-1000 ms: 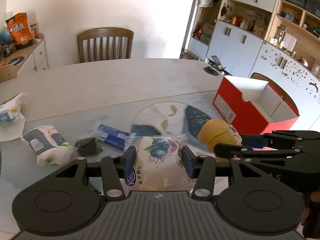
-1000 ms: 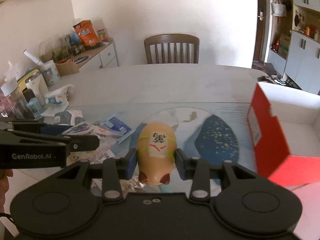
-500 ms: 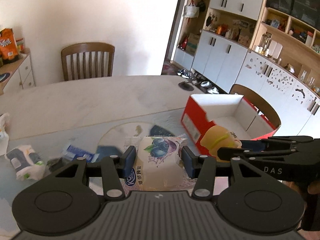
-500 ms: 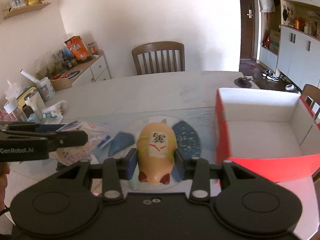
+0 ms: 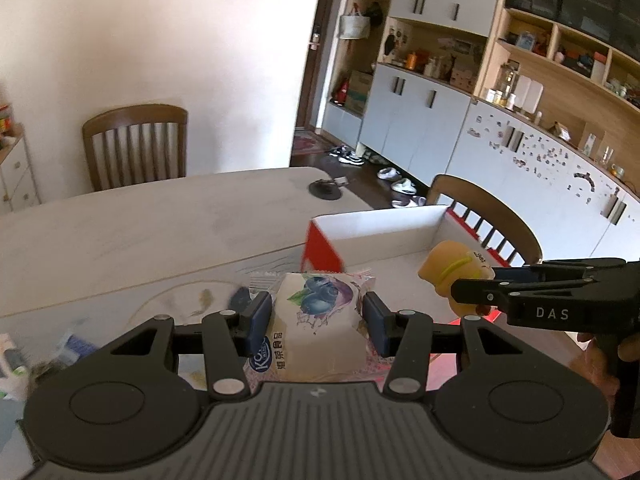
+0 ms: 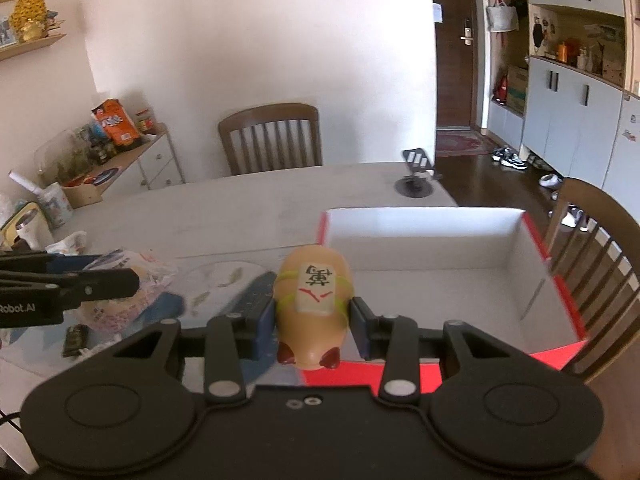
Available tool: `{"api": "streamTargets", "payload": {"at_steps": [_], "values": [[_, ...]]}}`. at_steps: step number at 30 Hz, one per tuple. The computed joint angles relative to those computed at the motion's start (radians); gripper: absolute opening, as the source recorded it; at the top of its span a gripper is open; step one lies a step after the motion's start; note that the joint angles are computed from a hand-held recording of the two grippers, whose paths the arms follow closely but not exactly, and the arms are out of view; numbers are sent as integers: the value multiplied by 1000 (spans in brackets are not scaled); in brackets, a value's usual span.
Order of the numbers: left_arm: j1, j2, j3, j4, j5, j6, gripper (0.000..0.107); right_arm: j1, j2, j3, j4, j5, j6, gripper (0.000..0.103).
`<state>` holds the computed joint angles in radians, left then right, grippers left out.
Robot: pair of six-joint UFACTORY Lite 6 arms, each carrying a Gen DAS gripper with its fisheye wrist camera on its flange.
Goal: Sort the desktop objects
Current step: 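Carry the pig toy and bread bag with both grippers over the red box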
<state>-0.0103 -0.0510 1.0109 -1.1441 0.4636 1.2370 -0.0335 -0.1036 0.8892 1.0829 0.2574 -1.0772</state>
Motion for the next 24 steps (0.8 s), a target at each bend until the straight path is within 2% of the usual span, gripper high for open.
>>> {"api": "streamTargets", "payload": {"at_steps": [10,24], "values": [[-226,180,179,115,-111,-189,49,-210,120,98,34,124,-160,39],[-375,503,490,384,-138,-450,49,-360,353,309,-20,214,-192,39]]}}
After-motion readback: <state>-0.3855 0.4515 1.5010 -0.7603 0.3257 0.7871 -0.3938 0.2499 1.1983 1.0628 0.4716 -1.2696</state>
